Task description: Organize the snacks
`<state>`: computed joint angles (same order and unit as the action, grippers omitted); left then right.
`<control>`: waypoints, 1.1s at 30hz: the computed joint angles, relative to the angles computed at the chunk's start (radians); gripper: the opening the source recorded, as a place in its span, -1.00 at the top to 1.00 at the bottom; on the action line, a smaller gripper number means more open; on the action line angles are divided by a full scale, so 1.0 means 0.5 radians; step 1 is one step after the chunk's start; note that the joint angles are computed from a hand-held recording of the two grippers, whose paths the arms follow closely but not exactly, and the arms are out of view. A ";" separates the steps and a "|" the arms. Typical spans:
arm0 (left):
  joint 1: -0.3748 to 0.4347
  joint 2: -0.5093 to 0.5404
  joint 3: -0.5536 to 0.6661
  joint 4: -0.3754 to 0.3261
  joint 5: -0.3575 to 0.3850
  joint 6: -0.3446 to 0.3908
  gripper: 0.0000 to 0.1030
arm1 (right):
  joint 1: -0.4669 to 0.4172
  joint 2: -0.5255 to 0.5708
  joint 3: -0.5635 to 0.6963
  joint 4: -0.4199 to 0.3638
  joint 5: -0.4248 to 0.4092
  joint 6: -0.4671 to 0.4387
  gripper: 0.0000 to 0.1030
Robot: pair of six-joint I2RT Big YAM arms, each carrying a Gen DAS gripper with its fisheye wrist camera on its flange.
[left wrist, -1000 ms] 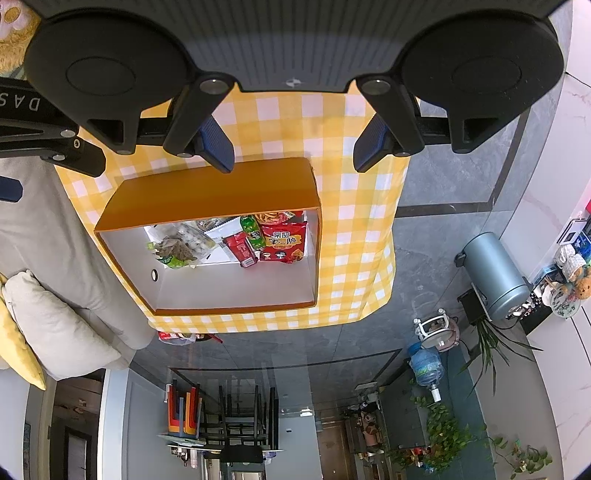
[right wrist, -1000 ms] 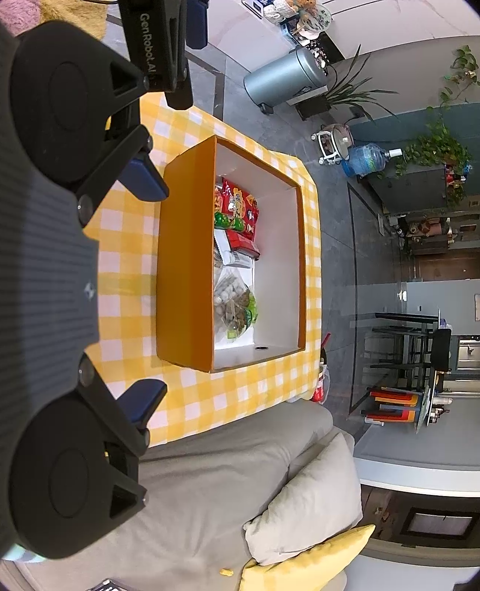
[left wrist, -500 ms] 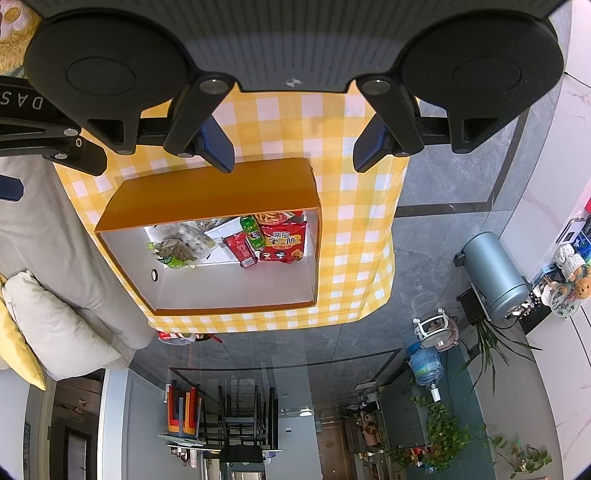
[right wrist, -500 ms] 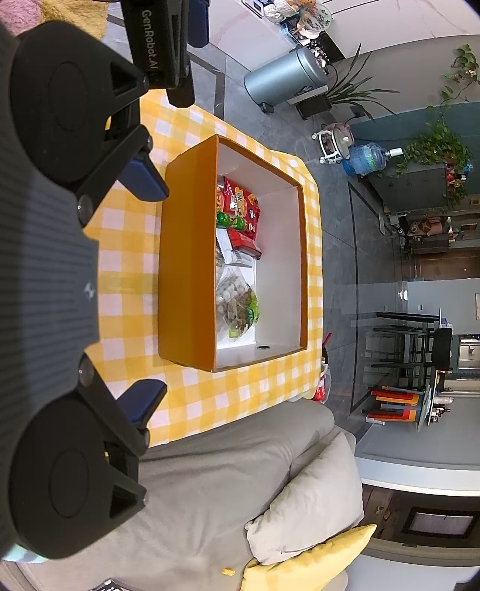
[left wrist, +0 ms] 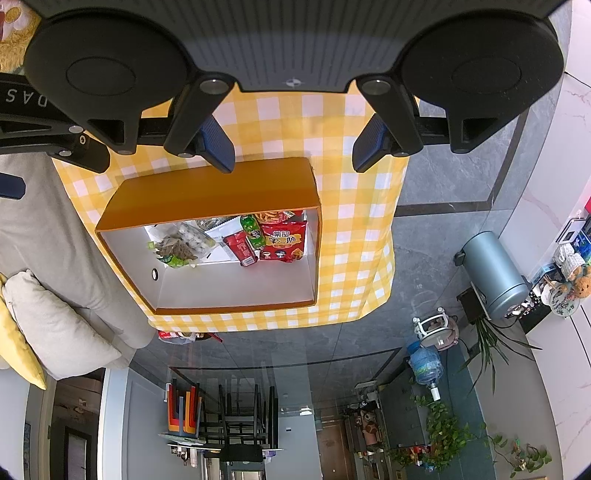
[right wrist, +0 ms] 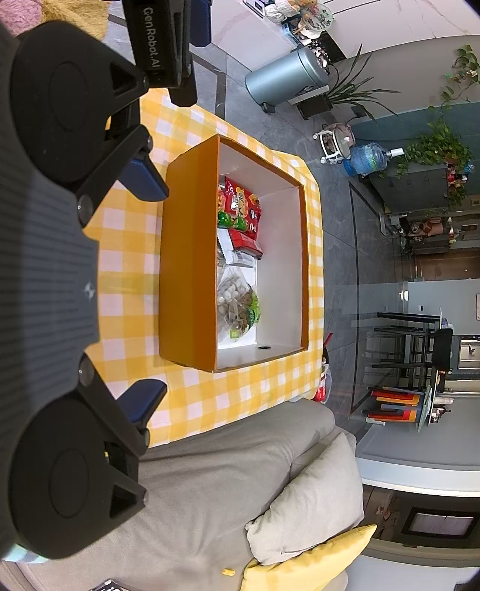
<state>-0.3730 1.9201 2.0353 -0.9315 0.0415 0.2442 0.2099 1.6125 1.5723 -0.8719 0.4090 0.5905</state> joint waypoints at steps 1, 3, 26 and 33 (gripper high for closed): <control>0.000 -0.001 -0.003 0.002 0.000 -0.001 -0.66 | 0.000 0.001 0.000 -0.002 -0.001 0.000 -0.92; 0.000 0.000 -0.001 0.002 0.001 -0.002 -0.65 | 0.000 0.003 0.002 -0.004 -0.002 0.000 -0.92; -0.007 -0.055 -0.087 0.104 -0.005 -0.018 -0.57 | 0.006 0.013 0.004 -0.010 0.005 0.007 -0.92; -0.007 -0.044 -0.076 0.081 -0.007 -0.029 -0.57 | 0.005 0.011 0.000 -0.007 0.006 0.009 -0.92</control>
<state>-0.3767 1.8981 1.9975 -0.8908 0.0382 0.2297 0.2125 1.6177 1.5721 -0.8752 0.4120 0.5952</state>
